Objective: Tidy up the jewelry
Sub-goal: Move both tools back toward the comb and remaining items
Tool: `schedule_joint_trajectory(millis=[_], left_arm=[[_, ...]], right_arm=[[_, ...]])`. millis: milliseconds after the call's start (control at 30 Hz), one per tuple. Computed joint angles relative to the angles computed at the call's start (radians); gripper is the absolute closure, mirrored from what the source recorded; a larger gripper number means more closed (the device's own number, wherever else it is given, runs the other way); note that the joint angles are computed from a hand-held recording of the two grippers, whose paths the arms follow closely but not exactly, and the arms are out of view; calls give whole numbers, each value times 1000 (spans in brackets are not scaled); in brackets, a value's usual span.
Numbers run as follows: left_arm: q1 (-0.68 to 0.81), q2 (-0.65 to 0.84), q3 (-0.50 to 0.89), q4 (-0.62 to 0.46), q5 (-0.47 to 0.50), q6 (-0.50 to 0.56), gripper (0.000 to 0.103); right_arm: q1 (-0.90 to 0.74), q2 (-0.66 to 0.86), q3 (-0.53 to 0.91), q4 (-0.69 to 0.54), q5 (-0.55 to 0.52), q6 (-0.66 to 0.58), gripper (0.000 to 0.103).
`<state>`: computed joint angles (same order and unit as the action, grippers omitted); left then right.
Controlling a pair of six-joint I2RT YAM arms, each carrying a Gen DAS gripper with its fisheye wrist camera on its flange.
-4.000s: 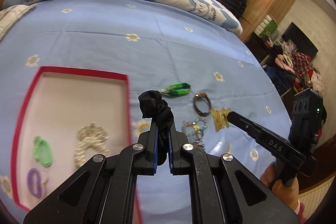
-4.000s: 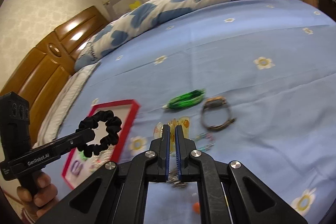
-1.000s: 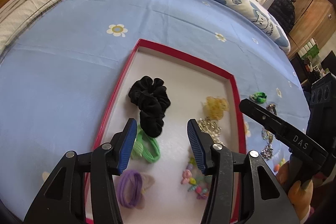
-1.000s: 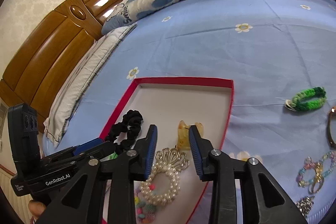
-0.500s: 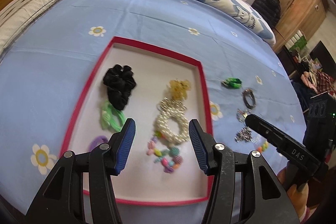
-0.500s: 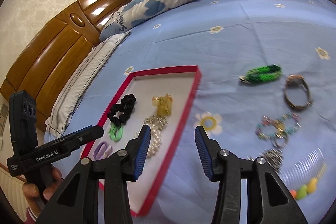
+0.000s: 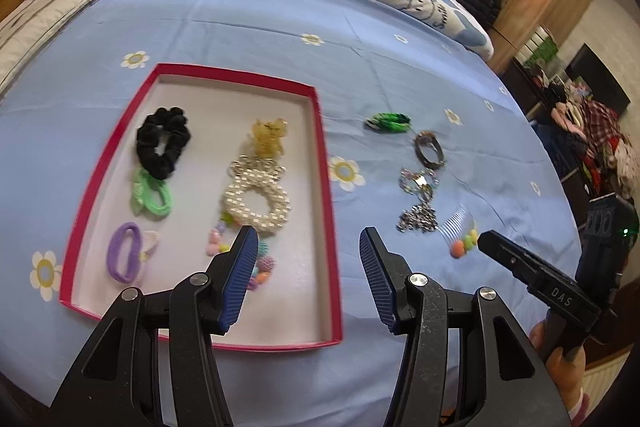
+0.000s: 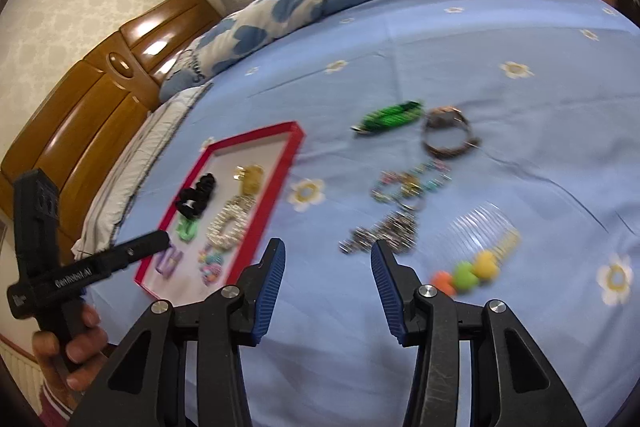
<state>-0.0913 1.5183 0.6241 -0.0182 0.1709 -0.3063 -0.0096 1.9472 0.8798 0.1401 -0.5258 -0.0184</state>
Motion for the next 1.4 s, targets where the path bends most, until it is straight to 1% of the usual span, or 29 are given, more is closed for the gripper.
schedule_joint_trajectory(millis=[233, 533, 700, 833, 900, 967, 1100, 1133, 1167, 1267, 1400], left_arm=[[-83, 19, 12, 2, -32, -13, 51], [-192, 88, 66, -6, -80, 7, 51], [-238, 176, 138, -14, -95, 34, 51], [-272, 249, 201, -22, -116, 52, 51], [-288, 297, 246, -36, -129, 65, 51], [-299, 346, 292, -47, -136, 78, 51], [-312, 427, 381, -84, -135, 102, 51], [-315, 441, 400, -96, -132, 106, 51], [-320, 464, 428, -111, -131, 114, 51], [-336, 520, 496, -137, -132, 128, 51], [-347, 606, 592, -172, -125, 134, 51]], right_arm=[[-100, -17, -51, 13, -10, -32, 56], [-171, 10, -37, 2, -2, -55, 56], [-175, 64, 12, -20, 11, -67, 56], [-165, 141, 79, -41, 18, -60, 56], [-158, 183, 124, -64, 27, -57, 56], [-148, 242, 194, -125, 21, -67, 54], [-141, 287, 237, -109, -1, -76, 53], [-138, 291, 245, -110, 5, -76, 57], [-138, 291, 249, -107, 10, -77, 64], [-159, 298, 263, -111, -34, -65, 74], [-184, 293, 264, -108, -55, -55, 74]])
